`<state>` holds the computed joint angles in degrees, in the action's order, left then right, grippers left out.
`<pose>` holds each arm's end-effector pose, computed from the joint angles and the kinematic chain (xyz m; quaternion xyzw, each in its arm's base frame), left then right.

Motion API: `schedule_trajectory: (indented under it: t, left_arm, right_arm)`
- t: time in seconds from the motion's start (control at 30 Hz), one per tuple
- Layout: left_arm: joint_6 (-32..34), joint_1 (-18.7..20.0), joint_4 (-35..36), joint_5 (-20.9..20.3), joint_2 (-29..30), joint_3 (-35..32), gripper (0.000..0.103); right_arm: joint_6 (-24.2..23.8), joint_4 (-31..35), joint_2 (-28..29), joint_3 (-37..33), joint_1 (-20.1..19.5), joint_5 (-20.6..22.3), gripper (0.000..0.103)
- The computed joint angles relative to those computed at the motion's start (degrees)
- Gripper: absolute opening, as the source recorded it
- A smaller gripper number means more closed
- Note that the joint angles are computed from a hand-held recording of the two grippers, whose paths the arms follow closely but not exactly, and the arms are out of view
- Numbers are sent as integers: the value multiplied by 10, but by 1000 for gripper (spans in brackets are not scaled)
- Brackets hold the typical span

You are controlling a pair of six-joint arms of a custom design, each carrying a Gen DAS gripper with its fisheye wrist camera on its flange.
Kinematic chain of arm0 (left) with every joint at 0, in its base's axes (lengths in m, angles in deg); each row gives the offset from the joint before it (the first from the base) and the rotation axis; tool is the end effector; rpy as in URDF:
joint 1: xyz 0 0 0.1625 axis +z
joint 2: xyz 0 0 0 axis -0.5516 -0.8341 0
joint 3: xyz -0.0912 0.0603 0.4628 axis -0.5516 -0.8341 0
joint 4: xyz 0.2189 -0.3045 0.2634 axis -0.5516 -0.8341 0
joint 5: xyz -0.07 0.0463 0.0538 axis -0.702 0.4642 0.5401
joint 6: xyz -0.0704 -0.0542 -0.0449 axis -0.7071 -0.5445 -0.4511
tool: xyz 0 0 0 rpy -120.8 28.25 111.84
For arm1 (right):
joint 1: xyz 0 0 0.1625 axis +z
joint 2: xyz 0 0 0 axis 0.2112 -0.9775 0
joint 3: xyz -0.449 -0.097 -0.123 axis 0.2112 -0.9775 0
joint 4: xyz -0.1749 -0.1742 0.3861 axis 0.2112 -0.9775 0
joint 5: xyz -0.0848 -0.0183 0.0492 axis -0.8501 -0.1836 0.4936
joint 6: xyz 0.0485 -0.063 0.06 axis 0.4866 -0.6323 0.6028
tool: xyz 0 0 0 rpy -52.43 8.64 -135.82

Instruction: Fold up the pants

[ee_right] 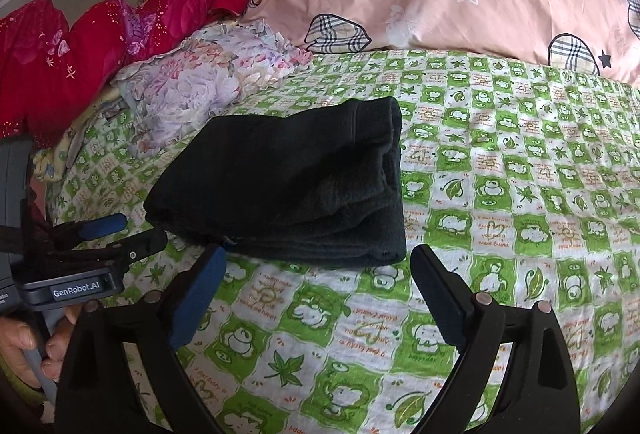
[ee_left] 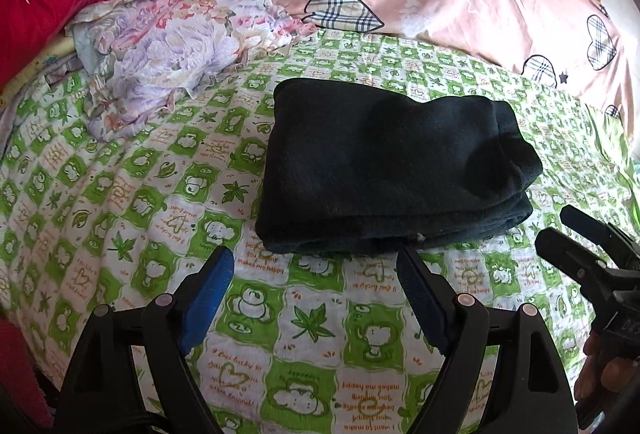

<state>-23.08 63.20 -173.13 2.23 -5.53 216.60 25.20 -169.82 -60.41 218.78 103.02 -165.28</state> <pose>-0.1720 -0.3507 0.1681 0.1466 0.8537 -0.3684 0.3377 0.2500 -0.3399 0.0670 0.2264 -0.8779 0.3571 0.2246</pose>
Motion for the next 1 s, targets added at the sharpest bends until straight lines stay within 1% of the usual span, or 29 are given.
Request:
schedule_trajectory:
  t: [0.3, 0.5, 0.77, 0.93, 1.0]
  left_arm:
    - [-46, -19, 66, 16, -10, 3, 85]
    - [-69, -30, 95, 39, -15, 6, 87]
    - [-81, -36, 113, 58, -9, 6, 88]
    - [-80, -36, 111, 60, -6, 7, 88]
    - [-70, -34, 99, 59, -5, 8, 88]
  right_arm:
    - [5, -14, 22, -4, 17, -24, 98]
    - [3, -12, 24, -6, 18, -24, 100]
    - [2, -12, 32, -12, 20, -27, 100]
    - [1, -5, 37, -17, 23, -27, 101]
    - [-1, -4, 39, -19, 24, -28, 101]
